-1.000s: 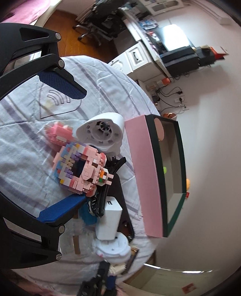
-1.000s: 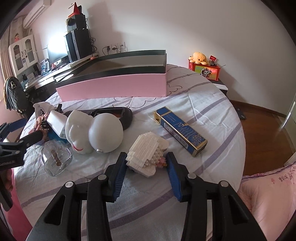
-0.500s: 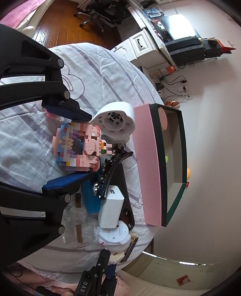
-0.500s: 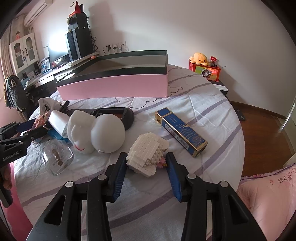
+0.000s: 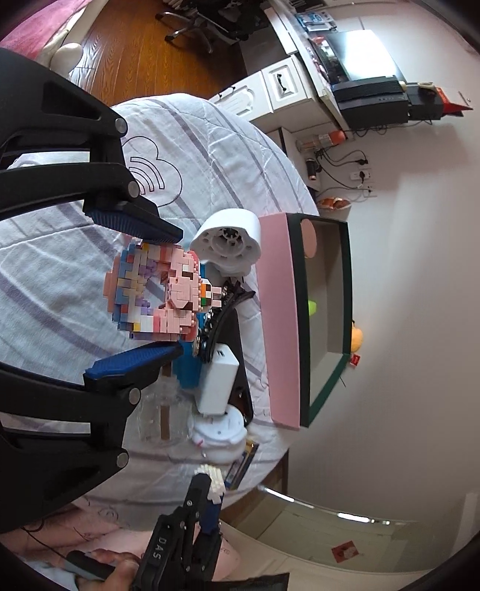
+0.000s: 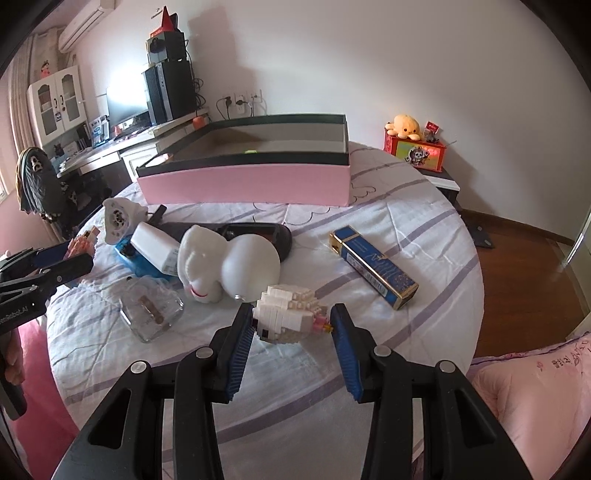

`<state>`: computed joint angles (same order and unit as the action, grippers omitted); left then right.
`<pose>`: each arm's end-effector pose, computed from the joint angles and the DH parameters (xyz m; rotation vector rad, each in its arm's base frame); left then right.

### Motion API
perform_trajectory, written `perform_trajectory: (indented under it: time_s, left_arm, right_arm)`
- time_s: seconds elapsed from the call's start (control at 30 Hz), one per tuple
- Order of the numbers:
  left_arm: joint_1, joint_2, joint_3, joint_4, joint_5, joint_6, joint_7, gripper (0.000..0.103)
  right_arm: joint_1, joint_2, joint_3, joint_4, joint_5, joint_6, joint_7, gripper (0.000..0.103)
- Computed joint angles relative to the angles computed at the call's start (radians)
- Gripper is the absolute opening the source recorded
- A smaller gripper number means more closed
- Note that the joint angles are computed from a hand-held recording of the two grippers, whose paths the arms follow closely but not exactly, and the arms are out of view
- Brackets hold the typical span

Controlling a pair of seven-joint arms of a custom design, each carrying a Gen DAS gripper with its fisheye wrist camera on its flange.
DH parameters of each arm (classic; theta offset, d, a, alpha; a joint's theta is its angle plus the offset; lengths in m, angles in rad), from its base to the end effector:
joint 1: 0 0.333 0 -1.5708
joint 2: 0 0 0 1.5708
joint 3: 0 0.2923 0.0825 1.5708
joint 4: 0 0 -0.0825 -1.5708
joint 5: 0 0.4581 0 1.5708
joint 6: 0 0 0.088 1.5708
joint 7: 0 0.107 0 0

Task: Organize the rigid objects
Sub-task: 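Grasp the pink block figure with the left tool while the right tool grasps the white block figure, then lower both block figures into the pink box and open both tools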

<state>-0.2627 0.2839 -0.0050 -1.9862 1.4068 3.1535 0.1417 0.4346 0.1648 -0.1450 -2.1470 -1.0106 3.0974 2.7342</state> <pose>0.6086 -0.2582 0.3018 -1.5150 1.9504 -0.9340 0.5877 0.2496 0.3167 -1.8197 1.5934 -0.6147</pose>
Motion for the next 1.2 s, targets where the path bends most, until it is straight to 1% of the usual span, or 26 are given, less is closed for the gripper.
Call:
perform_trajectory:
  time_s: [0.03, 0.1, 0.13, 0.2, 0.23, 0.3, 0.43, 0.5, 0.6, 0.7, 0.8, 0.87, 0.93, 1.0, 1.07, 1.1, 1.13, 1.17, 1.2]
  left_arm:
    - [-0.012, -0.005, 0.010, 0.003, 0.038, -0.006, -0.039, 0.056]
    - [0.000, -0.008, -0.001, 0.003, 0.050, -0.002, -0.048, 0.056]
    - [0.001, -0.008, -0.003, 0.006, 0.066, -0.002, -0.066, 0.056]
    - [0.010, -0.010, -0.015, 0.008, 0.070, -0.002, -0.065, 0.056]
    - [0.010, -0.009, -0.016, 0.013, 0.087, -0.004, -0.082, 0.056]
    - [0.021, -0.007, -0.028, 0.016, 0.075, -0.001, -0.063, 0.056]
    - [0.023, -0.004, -0.029, 0.032, 0.111, 0.004, -0.100, 0.056]
    - [0.030, -0.001, -0.036, 0.040, 0.102, 0.005, -0.089, 0.056]
    - [0.032, 0.001, -0.038, 0.057, 0.120, 0.006, -0.104, 0.056]
    - [0.036, 0.007, -0.043, 0.083, 0.151, 0.004, -0.128, 0.056]
    - [0.042, 0.018, -0.050, 0.112, 0.131, -0.002, -0.102, 0.056]
    - [0.039, 0.029, -0.047, 0.137, 0.130, -0.001, -0.098, 0.056]
    - [0.042, 0.046, -0.052, 0.163, 0.073, -0.001, -0.031, 0.056]
    - [0.032, 0.065, -0.043, 0.194, 0.026, -0.003, 0.026, 0.056]
    - [0.034, 0.091, -0.049, 0.229, -0.061, -0.007, 0.126, 0.056]
    - [0.050, 0.111, -0.068, 0.251, -0.126, -0.008, 0.202, 0.056]
    - [0.073, 0.133, -0.097, 0.276, -0.196, -0.014, 0.282, 0.056]
    - [0.088, 0.154, -0.117, 0.302, -0.246, -0.022, 0.344, 0.056]
    - [0.106, 0.179, -0.145, 0.332, -0.301, -0.038, 0.414, 0.056]
  right_arm:
    - [-0.010, -0.003, 0.014, -0.005, 0.033, -0.001, -0.035, 0.044]
    - [0.004, -0.009, 0.001, -0.007, 0.003, -0.001, -0.006, 0.044]
    - [0.001, -0.012, 0.004, -0.011, 0.004, 0.003, -0.006, 0.044]
    - [0.004, -0.016, 0.001, -0.011, -0.023, 0.004, 0.018, 0.044]
    - [-0.004, -0.019, 0.012, -0.013, -0.008, 0.002, -0.002, 0.044]
    - [-0.003, -0.021, 0.011, -0.008, -0.031, 0.001, 0.017, 0.044]
    - [-0.014, -0.023, 0.023, 0.003, -0.048, -0.003, 0.025, 0.044]
    - [-0.019, -0.022, 0.028, 0.009, -0.050, -0.005, 0.023, 0.044]
    - [-0.024, -0.019, 0.032, 0.023, -0.063, -0.004, 0.027, 0.044]
    - [-0.027, -0.016, 0.034, 0.040, -0.062, -0.005, 0.014, 0.044]
    - [-0.027, -0.009, 0.035, 0.066, -0.059, -0.003, -0.009, 0.044]
    - [-0.032, 0.003, 0.043, 0.088, -0.024, 0.000, -0.062, 0.044]
    - [-0.033, 0.018, 0.044, 0.112, 0.023, 0.003, -0.125, 0.044]
    - [-0.033, 0.039, 0.045, 0.142, 0.084, 0.008, -0.198, 0.044]
    - [-0.053, 0.066, 0.066, 0.177, 0.175, 0.015, -0.298, 0.044]
    - [-0.053, 0.077, 0.068, 0.196, 0.202, 0.012, -0.330, 0.044]
    - [-0.078, 0.098, 0.097, 0.226, 0.263, 0.002, -0.403, 0.044]
    - [-0.085, 0.112, 0.106, 0.245, 0.297, -0.001, -0.442, 0.044]
    - [-0.103, 0.133, 0.127, 0.276, 0.344, -0.008, -0.498, 0.044]
